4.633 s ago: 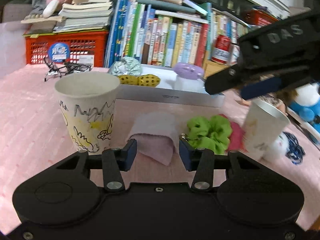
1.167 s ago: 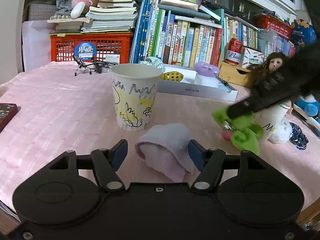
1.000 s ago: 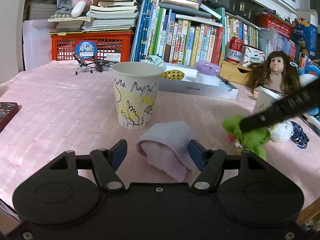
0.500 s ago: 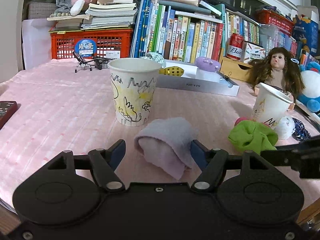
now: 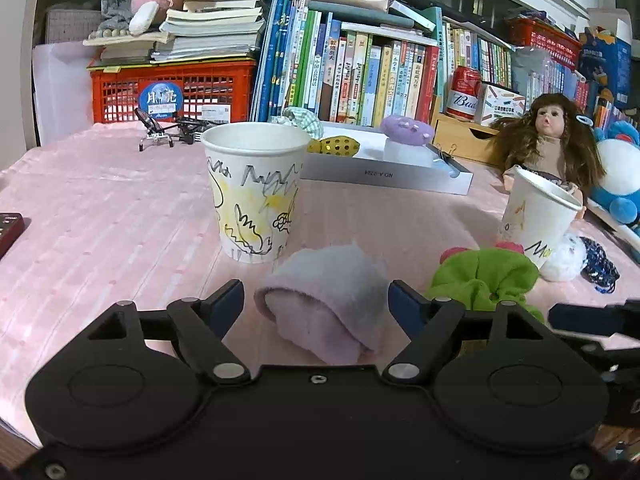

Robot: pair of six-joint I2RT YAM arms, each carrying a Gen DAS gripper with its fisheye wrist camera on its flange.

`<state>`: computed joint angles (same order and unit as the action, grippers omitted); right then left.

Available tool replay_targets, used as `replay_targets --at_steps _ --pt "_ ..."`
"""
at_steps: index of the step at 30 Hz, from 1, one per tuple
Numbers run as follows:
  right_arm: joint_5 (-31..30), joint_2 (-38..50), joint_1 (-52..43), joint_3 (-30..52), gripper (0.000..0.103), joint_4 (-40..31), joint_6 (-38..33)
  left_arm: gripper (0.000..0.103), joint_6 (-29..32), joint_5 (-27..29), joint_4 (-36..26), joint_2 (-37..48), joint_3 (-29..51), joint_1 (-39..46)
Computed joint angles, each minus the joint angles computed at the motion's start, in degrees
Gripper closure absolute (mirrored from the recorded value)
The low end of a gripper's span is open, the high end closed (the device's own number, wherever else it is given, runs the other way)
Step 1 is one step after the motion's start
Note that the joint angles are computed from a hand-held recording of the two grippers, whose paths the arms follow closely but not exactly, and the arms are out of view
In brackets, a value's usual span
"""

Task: Organize soft objects
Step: 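Lift the scrunchie with the right tool while the left tool holds the pink cloth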

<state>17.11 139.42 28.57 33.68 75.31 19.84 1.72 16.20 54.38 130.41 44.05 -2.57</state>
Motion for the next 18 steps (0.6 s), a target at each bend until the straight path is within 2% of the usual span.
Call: replay_targets --at_steps 5,11,18 --pt "-0.2 3.1 -0.2 3.4 0.024 1.8 2.0 0.025 -0.7 1.6 -3.6 0.4 2.6 0.7" --pt "4.2 3.1 1.5 8.1 0.024 -4.6 1.2 0.025 -0.8 3.4 -6.4 1.6 4.9 1.1" --pt "3.4 4.2 0.2 10.0 0.024 -5.9 4.8 0.028 -0.7 4.6 -7.1 2.3 5.9 1.3"
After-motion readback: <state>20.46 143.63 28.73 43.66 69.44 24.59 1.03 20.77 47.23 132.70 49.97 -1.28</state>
